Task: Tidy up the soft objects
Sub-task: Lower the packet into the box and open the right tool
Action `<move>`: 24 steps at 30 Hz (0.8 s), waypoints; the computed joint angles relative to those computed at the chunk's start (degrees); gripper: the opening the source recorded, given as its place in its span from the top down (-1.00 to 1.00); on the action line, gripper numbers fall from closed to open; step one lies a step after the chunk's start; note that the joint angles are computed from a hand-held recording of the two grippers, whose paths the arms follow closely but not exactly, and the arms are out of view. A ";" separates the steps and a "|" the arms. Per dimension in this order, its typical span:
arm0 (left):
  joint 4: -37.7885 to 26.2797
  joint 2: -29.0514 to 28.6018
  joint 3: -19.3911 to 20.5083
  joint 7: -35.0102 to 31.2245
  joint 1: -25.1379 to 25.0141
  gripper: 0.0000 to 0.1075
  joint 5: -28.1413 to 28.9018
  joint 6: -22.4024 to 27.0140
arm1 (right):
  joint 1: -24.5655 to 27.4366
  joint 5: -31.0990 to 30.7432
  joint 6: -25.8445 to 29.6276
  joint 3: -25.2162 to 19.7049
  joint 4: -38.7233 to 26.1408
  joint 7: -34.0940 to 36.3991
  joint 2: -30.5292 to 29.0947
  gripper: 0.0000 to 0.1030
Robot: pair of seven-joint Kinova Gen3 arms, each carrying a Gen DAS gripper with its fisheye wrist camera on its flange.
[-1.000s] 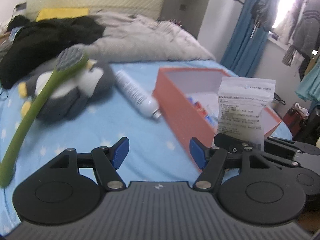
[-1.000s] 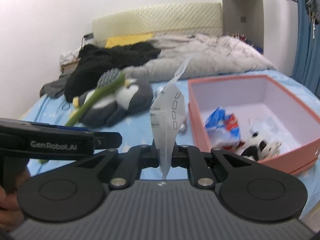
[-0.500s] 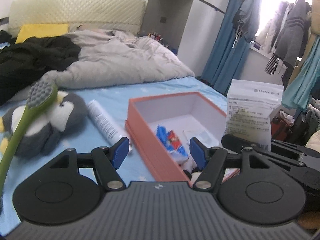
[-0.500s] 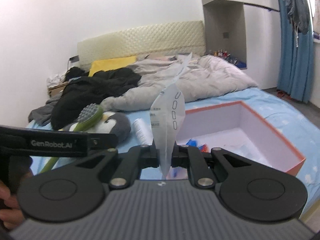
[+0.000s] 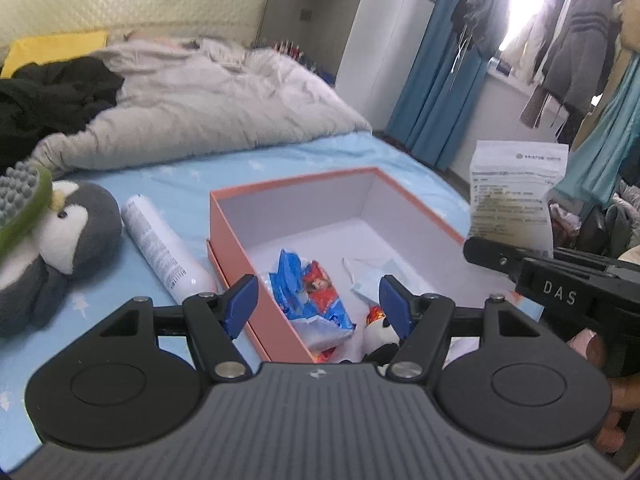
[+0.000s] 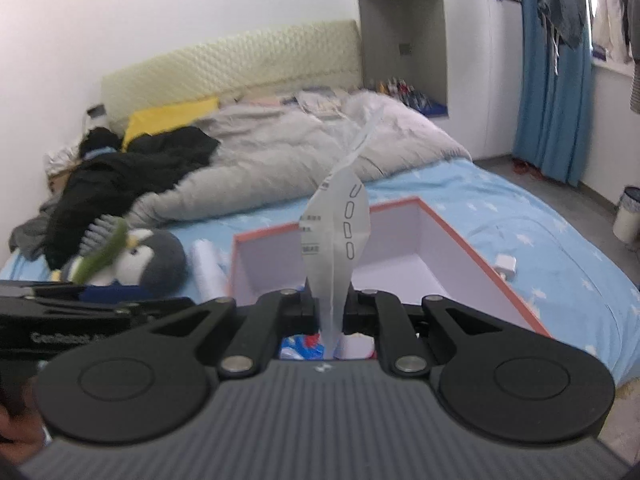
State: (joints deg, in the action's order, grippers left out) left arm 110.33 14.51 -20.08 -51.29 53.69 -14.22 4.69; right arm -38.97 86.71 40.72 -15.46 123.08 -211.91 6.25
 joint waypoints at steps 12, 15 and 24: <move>-6.53 5.56 13.70 -3.19 -12.67 -0.34 -0.72 6.93 | 5.96 -13.58 -14.63 6.66 -2.68 11.13 6.29 0.76; -6.56 5.84 17.43 -4.85 -16.15 -0.34 0.89 7.49 | 5.02 -16.80 -14.94 8.02 -3.45 14.10 7.49 0.75; -7.17 4.83 18.48 -5.60 -17.10 -0.58 1.49 9.62 | 2.17 -18.79 -15.60 11.72 -3.02 13.60 6.66 -0.05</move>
State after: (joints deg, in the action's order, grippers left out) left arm 103.16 19.34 -1.60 -56.89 36.59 -12.74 14.31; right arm -36.80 67.93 25.12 -3.74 120.07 -198.30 12.91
